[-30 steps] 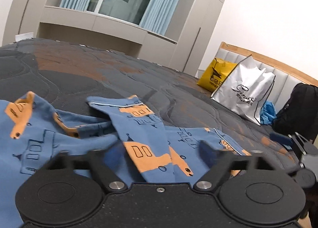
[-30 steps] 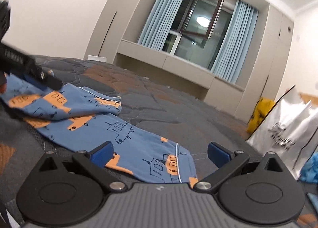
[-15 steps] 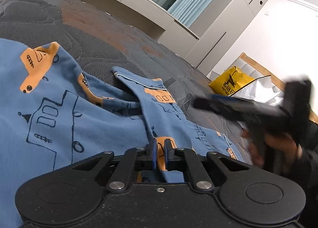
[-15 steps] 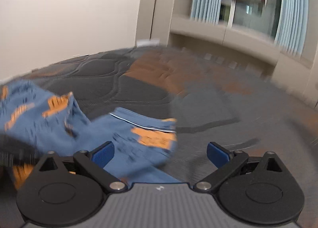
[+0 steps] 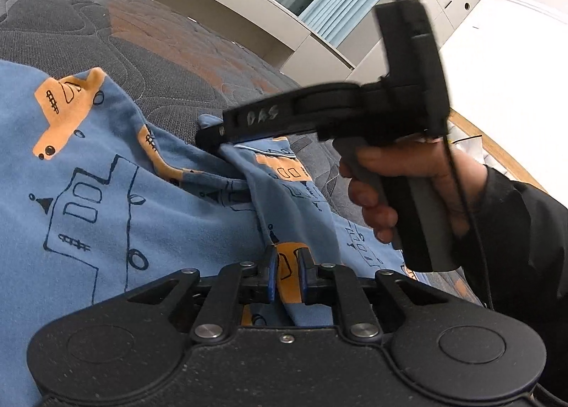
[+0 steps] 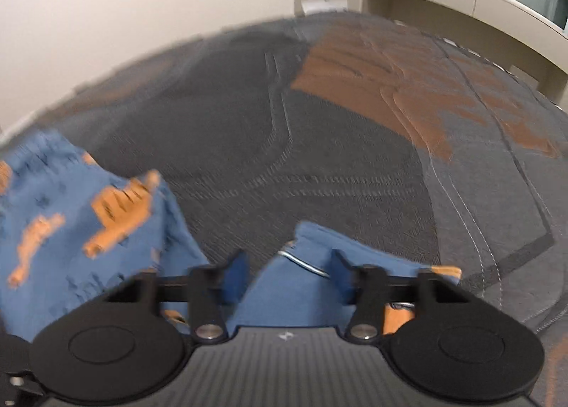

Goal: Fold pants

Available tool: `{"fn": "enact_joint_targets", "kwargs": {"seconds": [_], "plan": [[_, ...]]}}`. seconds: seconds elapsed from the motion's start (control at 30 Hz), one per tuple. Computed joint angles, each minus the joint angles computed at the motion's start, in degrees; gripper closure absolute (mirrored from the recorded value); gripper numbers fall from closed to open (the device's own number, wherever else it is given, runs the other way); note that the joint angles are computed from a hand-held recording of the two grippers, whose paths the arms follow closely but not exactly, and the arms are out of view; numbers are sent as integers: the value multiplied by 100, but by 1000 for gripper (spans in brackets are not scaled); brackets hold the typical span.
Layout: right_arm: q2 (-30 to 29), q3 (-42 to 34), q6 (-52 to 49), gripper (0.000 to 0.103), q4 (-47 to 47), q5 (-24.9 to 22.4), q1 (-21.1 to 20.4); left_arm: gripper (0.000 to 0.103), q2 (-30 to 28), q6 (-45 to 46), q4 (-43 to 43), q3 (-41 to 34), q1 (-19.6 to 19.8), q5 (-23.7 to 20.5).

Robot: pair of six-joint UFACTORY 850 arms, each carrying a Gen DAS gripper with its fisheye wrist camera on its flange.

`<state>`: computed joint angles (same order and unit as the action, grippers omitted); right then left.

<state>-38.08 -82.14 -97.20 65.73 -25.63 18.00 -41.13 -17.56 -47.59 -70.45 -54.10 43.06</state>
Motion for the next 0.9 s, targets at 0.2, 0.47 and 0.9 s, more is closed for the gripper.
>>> {"fn": "enact_joint_targets", "kwargs": {"seconds": [0.2,0.47,0.9], "plan": [[236,402,-1344,97,1446,-100,-181,84,-8,68,-23,-21,1,-13],[1260,1805,-3871,100,4364,-1460,-1176,49,-125,2918,-1725,-616,-378,223],[1414,3089,-3311,100,4565,-2458,-3125,102,-745,6843,-3865,-1889,-684,-14]]}}
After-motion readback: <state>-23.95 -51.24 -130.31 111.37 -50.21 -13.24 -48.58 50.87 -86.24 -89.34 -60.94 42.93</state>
